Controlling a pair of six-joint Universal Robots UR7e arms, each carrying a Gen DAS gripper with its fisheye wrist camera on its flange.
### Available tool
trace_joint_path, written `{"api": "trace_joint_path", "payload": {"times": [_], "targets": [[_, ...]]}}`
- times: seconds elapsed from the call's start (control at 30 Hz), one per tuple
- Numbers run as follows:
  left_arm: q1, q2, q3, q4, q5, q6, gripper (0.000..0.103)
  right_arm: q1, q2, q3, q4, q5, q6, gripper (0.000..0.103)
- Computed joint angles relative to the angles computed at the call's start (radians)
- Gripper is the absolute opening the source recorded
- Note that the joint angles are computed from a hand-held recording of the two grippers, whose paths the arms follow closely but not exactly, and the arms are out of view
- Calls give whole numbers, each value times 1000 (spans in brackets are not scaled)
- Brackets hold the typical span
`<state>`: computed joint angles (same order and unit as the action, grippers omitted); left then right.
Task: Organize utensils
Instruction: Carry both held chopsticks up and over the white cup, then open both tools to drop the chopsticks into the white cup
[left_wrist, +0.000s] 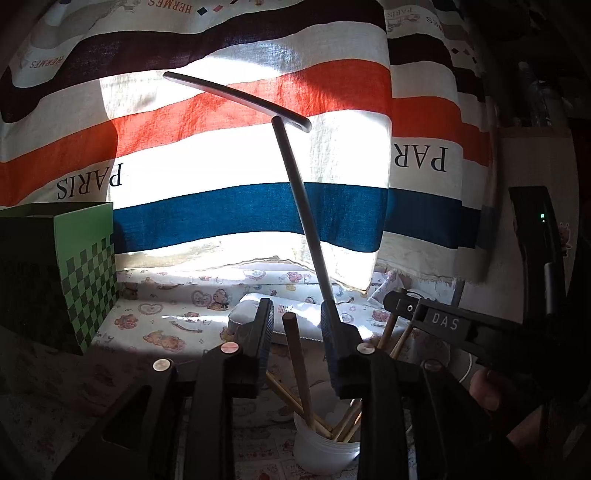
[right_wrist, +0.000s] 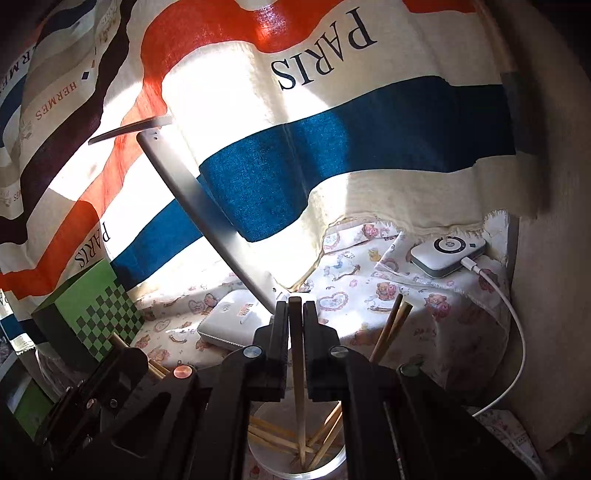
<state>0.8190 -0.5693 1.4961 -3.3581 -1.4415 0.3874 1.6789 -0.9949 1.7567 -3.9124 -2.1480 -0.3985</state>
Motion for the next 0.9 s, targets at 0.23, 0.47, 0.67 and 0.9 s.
{"api": "trace_joint_path", "payload": {"times": [0.23, 0.47, 0.67, 0.9], "targets": [[36, -95, 77, -69, -8, 44, 52, -1, -30, 13, 24, -43, 50, 47], [60, -170, 105, -139, 37, 75, 71, 64, -17, 34, -131, 0, -77, 82], [87, -222, 152, -133, 144, 140, 71, 122, 30, 49, -196, 23, -102, 86], [132, -279, 224, -146, 194, 121, 76, 162, 131, 37, -237, -98, -78, 86]]}}
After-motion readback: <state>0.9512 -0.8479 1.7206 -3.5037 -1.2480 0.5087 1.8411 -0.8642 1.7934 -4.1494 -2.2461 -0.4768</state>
